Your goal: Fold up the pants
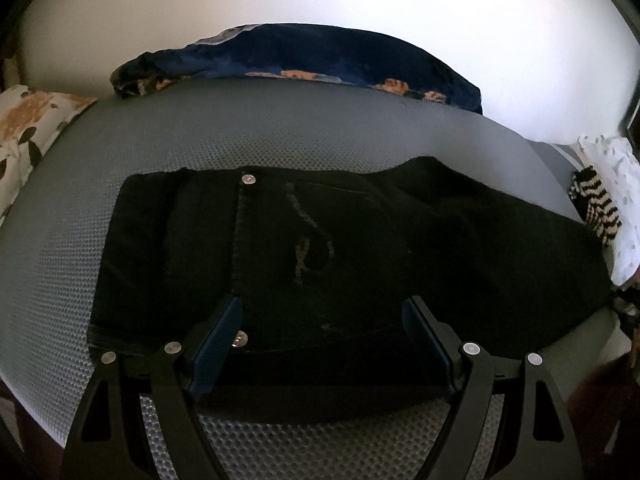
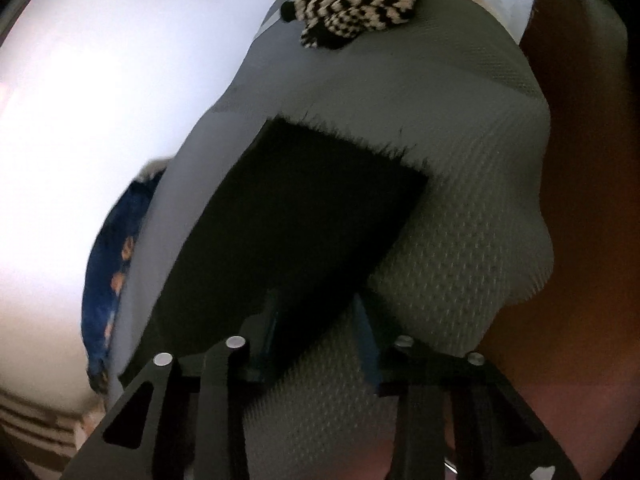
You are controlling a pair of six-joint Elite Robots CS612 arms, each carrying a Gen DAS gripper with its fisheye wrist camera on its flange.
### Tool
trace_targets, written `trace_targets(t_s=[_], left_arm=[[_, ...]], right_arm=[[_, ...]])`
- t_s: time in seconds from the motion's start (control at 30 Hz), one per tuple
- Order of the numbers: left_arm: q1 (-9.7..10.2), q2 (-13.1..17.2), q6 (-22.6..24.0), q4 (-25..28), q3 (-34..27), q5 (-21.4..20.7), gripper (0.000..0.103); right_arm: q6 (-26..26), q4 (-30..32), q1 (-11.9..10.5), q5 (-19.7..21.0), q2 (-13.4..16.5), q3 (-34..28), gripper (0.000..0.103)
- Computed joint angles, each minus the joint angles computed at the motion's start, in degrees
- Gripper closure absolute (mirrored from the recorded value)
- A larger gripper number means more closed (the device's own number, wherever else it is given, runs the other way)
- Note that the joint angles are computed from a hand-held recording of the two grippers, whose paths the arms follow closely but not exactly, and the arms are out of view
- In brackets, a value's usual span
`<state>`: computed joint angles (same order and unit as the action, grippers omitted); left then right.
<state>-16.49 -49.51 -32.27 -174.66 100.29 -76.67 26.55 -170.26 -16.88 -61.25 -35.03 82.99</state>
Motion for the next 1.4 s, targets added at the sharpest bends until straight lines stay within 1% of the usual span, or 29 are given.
trace_targets(t_s=[0.1,0.13,0.3,0.33,0.4,0.53,0.67,0.7,0.77,0.9,0.97,1.07,1.1,1.17,1.2,1.23,1.3,1.4], left_arm=[[-0.2,0.2,0.1,1.1,-0.6,0.0,0.021],[-0.25,0.2,0.1,1.4,-0.7,0.1,0.021],[-0.51,0.5,0.0,2.7,-1.3,0.2,0.021],[-0.52,0.6,0.0,2.8,-1.4,0.2,0.021],[-0.55,0.6,0.0,2.9,-1.5,0.3,0.021],[-0.41,0.7,-0.2,3.0,-1.5,0.0,0.021],[-0.3,0.5,-0.8,2.2,-1.1,0.0,0.021],[-0.29,0.5,-1.0,1.9,-1.0,0.1,0.021],[-0.25,0.4,-1.2,1.8,-0.7,0.2,0.021],[-0.05,0.1,-1.7,0.6,-0.1,0.0,0.021],[0.09,0.0,-1.9,0.3,0.2,0.2,0.021],[0.29,-0.3,-2.3,-0.5,0.8,0.0,0.021],[0.36,-0.4,-2.5,-0.7,0.9,0.0,0.021],[0.47,-0.4,-2.8,-1.1,1.2,0.0,0.021],[0.54,-0.4,-2.9,-1.3,1.3,-0.1,0.021],[0.58,-0.4,-3.1,-1.4,1.4,-0.2,0.021],[0.62,-0.4,-3.3,-1.7,1.7,-0.4,0.021],[0.68,-0.4,-3.2,-2.1,1.9,-0.6,0.021]], right_arm=[[3.3,-1.6,-0.6,1.1,1.5,-1.9,0.08],[3.7,-1.7,-0.6,1.1,1.8,-2.3,0.084],[4.9,-1.8,-1.0,2.2,3.1,-4.4,0.09],[4.8,-1.2,-1.0,2.0,3.0,-4.6,0.093],[4.3,-0.1,-0.9,2.3,2.9,-4.9,0.094],[2.8,-1.3,-0.6,5.3,2.3,-5.1,0.095],[0.6,-1.8,0.7,8.9,1.8,-6.3,0.095],[-0.9,-1.5,1.4,10.4,1.7,-7.0,0.095],[-3.8,-0.3,2.6,12.0,1.5,-7.8,0.095],[-10.2,4.2,5.5,15.9,1.5,-9.9,0.095],[-14.8,8.0,7.2,17.7,1.4,-10.9,0.095],[-21.1,12.7,9.1,19.0,1.2,-11.5,0.095],[-24.4,15.6,10.0,19.8,0.9,-11.6,0.095],[-28.6,19.3,11.1,20.5,0.7,-11.6,0.095],[-32.0,22.1,12.0,20.3,0.5,-11.5,0.095],[-34.2,23.8,12.5,20.0,0.3,-11.4,0.095],[-40.6,29.7,13.8,19.5,-0.1,-11.1,0.095],[-48.3,36.1,15.0,18.5,-0.7,-10.2,0.094]])
